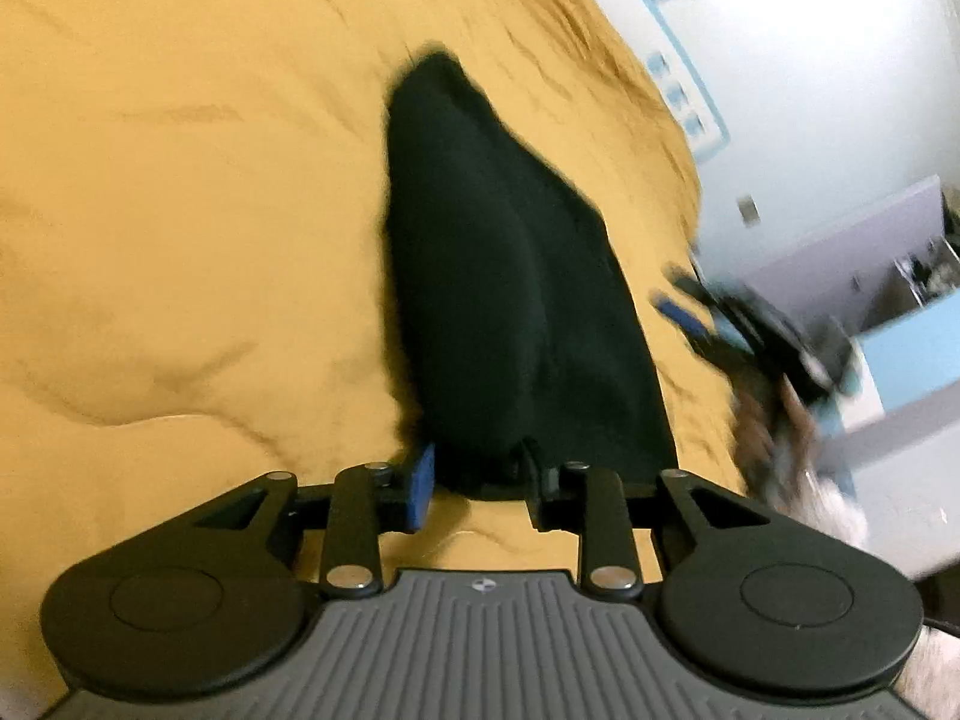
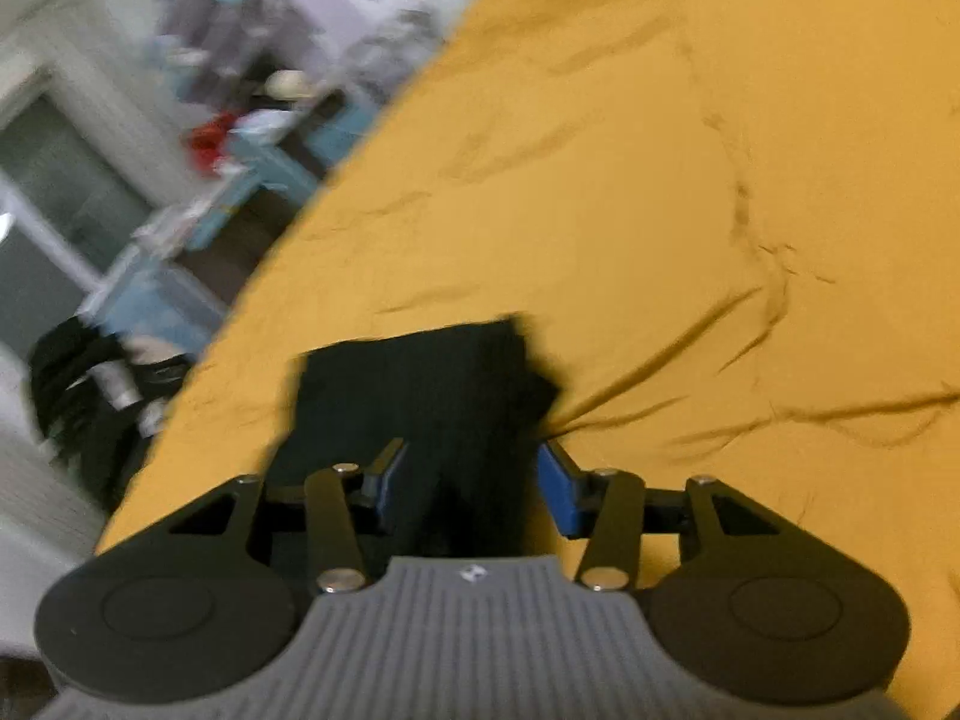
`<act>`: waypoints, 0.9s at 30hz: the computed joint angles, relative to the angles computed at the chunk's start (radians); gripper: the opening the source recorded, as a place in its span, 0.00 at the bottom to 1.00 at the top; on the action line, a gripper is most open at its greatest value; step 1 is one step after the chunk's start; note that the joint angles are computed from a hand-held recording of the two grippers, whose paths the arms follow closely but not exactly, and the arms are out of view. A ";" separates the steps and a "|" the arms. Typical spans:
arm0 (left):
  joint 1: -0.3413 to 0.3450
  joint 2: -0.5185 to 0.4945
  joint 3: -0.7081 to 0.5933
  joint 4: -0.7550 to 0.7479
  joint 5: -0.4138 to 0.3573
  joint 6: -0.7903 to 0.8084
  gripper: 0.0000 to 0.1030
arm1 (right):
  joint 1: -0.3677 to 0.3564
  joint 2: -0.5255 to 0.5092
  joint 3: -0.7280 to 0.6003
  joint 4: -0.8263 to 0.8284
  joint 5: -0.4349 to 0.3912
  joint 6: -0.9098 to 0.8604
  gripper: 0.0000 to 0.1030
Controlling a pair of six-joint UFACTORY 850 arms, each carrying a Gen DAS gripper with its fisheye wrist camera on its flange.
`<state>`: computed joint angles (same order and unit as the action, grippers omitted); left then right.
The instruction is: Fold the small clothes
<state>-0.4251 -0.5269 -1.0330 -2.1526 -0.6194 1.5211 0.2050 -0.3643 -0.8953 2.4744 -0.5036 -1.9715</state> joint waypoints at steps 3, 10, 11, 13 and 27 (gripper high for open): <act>-0.011 0.053 0.035 -0.122 0.009 0.112 0.32 | 0.057 0.104 0.112 0.046 -0.066 -0.079 0.43; -0.051 -0.007 -0.065 -0.156 -0.052 0.191 0.37 | 0.230 0.118 0.137 0.352 0.042 -0.371 0.43; -0.058 -0.025 -0.089 -0.154 -0.024 0.192 0.37 | 0.248 0.111 0.135 0.435 0.071 -0.452 0.43; -0.077 -0.048 -0.111 -0.158 0.038 0.187 0.37 | 0.268 0.098 0.137 0.572 0.122 -0.584 0.43; -0.068 -0.076 -0.053 -0.211 0.032 0.213 0.20 | 0.250 0.088 0.255 0.591 0.051 -0.644 0.44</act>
